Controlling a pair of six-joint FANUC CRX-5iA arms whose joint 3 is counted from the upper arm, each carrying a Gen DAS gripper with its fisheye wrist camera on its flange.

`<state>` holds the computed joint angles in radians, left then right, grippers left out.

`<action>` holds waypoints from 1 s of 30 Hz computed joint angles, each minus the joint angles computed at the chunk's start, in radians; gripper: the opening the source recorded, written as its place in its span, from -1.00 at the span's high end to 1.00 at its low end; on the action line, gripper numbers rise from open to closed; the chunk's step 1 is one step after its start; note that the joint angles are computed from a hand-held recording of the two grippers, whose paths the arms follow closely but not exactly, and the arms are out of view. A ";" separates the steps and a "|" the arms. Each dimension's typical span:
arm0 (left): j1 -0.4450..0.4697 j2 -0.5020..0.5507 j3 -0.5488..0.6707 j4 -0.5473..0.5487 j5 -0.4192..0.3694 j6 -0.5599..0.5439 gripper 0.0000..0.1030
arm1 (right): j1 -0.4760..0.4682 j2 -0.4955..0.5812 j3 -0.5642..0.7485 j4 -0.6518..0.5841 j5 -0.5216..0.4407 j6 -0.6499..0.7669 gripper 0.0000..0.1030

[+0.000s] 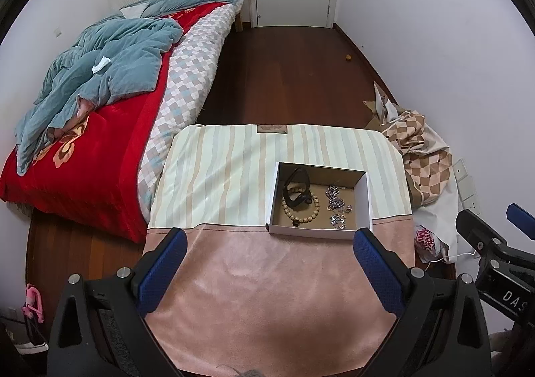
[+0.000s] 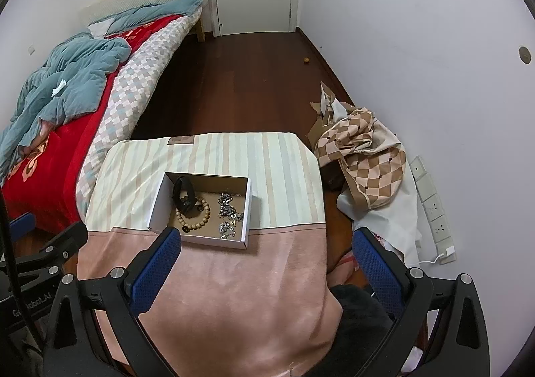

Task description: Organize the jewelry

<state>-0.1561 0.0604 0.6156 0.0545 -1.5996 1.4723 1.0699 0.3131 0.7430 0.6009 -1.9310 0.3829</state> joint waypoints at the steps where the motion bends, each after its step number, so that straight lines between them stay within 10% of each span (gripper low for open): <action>1: 0.000 -0.001 0.000 0.001 0.000 -0.001 -0.97 | 0.003 0.000 0.001 0.002 -0.003 -0.002 -1.00; 30: 0.004 -0.021 0.016 0.014 0.005 -0.015 -0.97 | 0.013 -0.014 0.009 0.031 -0.019 0.019 -1.00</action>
<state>-0.1523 0.0397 0.6321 0.0684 -1.5942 1.4577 1.0828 0.2994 0.7517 0.6322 -1.9501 0.4023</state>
